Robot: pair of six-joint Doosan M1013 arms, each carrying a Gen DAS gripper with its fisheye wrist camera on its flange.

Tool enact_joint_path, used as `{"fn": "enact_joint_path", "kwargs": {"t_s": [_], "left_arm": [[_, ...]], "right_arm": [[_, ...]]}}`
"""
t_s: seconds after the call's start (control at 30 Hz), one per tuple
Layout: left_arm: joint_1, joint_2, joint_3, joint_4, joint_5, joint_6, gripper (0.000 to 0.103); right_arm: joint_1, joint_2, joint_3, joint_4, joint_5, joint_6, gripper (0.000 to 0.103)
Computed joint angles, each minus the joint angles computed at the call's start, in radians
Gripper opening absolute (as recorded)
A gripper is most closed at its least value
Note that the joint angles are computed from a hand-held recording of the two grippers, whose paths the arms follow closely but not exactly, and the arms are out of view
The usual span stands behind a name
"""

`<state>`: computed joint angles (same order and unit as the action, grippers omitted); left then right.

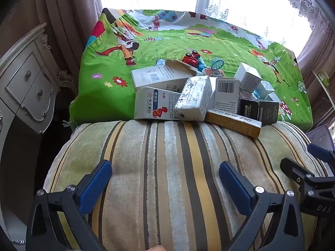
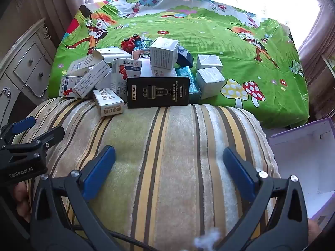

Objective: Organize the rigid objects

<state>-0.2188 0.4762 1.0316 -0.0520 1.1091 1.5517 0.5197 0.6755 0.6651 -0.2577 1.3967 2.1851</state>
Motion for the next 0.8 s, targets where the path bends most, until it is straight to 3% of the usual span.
{"fn": "enact_joint_path", "kwargs": {"t_s": [0.8], "left_arm": [[-0.008,0.000,0.002,0.032,0.004,-0.026,0.103]], "right_arm": [[-0.002,-0.005,0.008,0.007,-0.006,0.001,0.103]]}}
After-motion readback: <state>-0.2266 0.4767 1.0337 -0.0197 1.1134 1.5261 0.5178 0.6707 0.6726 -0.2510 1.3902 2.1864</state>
